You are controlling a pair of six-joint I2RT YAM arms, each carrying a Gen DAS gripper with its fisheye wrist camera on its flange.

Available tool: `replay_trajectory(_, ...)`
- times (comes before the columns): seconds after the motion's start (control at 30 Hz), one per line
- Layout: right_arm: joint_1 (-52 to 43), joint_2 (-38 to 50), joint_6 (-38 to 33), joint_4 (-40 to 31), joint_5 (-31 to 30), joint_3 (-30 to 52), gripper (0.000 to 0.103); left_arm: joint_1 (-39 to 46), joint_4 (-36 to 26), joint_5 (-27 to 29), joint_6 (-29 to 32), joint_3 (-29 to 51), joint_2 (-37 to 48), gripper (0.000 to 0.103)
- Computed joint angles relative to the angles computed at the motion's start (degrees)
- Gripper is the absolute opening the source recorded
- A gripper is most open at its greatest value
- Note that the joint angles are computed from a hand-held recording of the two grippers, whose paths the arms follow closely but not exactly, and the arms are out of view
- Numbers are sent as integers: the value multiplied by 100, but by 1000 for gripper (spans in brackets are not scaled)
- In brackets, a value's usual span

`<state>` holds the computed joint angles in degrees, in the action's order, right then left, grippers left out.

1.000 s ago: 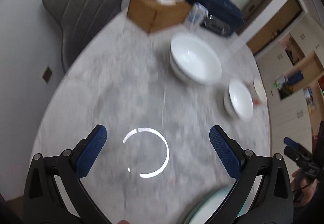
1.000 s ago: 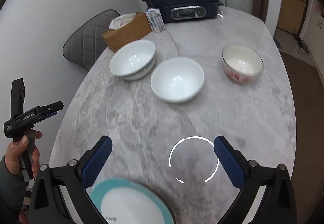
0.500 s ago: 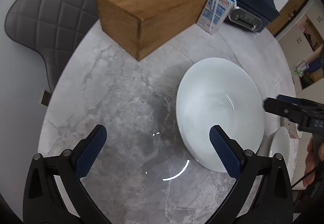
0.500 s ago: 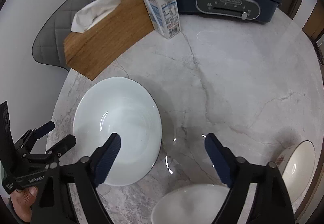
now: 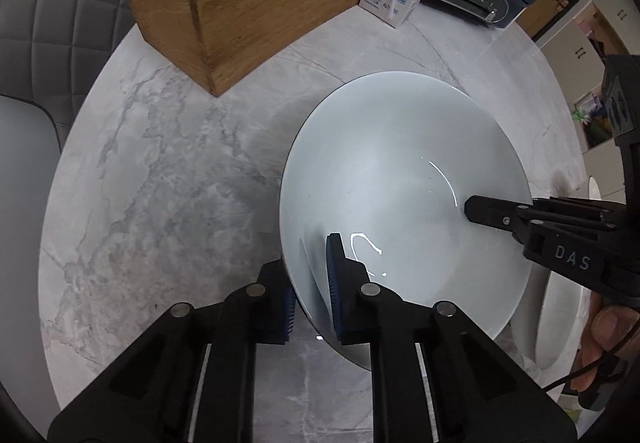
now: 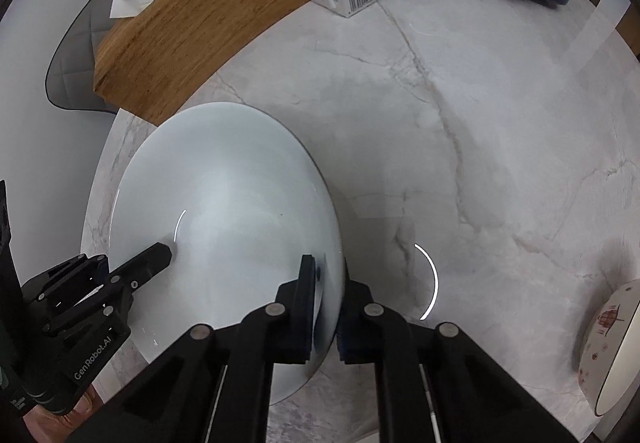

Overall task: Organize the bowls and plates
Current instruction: 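Lift the white bowl, set it beside the plate stack, open both grippers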

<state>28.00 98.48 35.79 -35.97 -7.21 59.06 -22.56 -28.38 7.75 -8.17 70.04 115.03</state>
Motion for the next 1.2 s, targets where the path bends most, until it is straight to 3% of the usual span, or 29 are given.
replay_trajectory(0.2, 342, -666, 260, -69, 11, -314, 10, 13, -48, 7, 66, -750, -881, 12)
replay_trajectory(0.4, 1514, -1850, 927, -429, 572, -731, 12, 8, -135, 21, 155, -2139, -2769, 12)
replay_trajectory(0.67, 3921, -2704, 2896, -650, 1721, -1468, 13, -282, -783, 124, -219, -3901, -5265, 12)
replay_trajectory(0.93, 5208, -2811, 4431, -609, 2065, -1990, 12, -1503, -635, -205, -1327, -4945, -6067, 12)
replay_trajectory(1.2, 5739, -2910, 5037, -488, 2203, -2322, 12, -2220, -577, -526, -1944, -5204, -6287, 12)
